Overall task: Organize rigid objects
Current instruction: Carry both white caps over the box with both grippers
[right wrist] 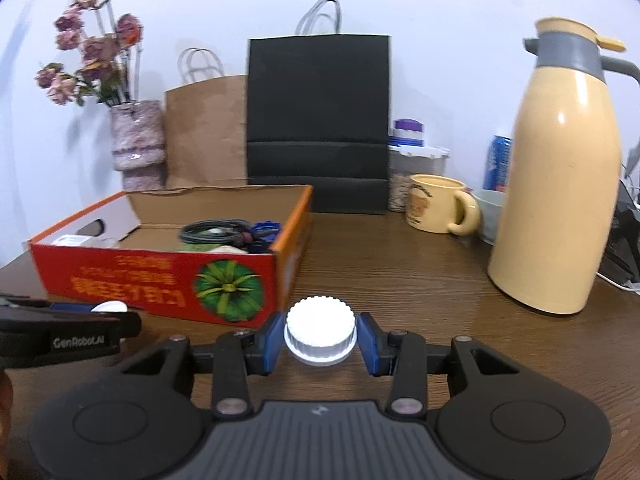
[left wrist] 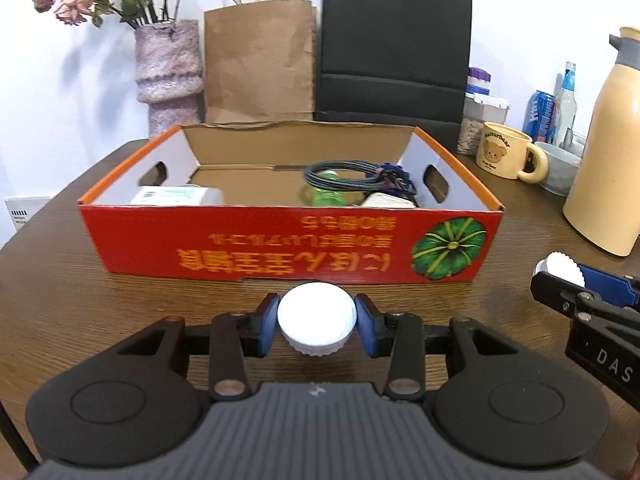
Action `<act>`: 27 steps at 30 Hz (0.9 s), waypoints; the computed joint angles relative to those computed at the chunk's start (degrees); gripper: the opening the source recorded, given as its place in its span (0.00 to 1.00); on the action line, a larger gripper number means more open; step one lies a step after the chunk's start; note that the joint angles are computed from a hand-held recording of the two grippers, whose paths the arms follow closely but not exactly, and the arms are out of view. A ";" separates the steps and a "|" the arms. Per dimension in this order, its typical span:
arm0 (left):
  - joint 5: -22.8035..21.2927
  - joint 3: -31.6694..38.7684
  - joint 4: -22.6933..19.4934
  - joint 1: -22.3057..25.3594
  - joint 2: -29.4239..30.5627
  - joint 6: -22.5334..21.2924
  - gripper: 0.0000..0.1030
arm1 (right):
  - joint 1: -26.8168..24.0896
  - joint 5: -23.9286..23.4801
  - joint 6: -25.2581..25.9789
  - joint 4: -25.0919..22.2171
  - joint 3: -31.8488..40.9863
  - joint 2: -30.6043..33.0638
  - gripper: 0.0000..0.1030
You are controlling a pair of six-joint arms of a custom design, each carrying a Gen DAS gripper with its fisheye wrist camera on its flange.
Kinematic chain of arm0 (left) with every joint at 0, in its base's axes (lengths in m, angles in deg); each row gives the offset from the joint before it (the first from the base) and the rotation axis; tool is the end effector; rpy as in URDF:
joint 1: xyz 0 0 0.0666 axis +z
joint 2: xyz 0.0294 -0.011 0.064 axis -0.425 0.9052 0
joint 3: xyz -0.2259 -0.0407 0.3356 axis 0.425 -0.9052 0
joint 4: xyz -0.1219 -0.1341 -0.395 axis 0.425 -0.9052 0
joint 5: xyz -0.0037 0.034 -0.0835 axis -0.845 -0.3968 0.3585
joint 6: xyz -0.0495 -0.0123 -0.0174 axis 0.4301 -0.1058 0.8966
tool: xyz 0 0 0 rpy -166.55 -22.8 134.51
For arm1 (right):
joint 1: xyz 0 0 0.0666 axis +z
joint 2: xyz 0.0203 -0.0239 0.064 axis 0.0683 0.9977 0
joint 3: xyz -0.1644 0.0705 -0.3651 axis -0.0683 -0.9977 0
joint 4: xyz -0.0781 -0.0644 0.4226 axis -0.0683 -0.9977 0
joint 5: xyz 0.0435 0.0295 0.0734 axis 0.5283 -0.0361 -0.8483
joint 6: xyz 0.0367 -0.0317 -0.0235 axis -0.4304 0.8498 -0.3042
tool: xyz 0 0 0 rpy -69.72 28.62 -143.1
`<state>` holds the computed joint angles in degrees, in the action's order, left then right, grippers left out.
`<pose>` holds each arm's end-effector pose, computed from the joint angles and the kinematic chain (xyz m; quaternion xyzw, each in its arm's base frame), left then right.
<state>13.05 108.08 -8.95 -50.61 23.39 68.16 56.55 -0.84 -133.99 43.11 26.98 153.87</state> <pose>0.3787 -0.1787 0.2601 0.1586 0.8736 -0.0905 0.4512 0.2985 0.3425 0.2632 0.1081 0.8478 -0.0541 0.5163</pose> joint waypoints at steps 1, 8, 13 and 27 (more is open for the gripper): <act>0.33 -0.31 0.18 0.56 -0.46 -0.34 0.40 | 0.25 -0.11 0.37 0.29 0.24 0.18 0.38; 3.02 -1.93 1.47 4.60 -3.26 -2.61 0.40 | 1.81 -0.41 2.85 2.54 2.20 1.54 0.38; 6.21 -2.08 2.51 7.14 -4.56 -3.18 0.40 | 2.07 -0.81 5.18 4.13 4.10 2.88 0.38; 8.72 1.28 6.91 9.87 -4.43 -1.87 0.40 | 0.57 -0.91 13.97 10.22 10.32 6.58 0.38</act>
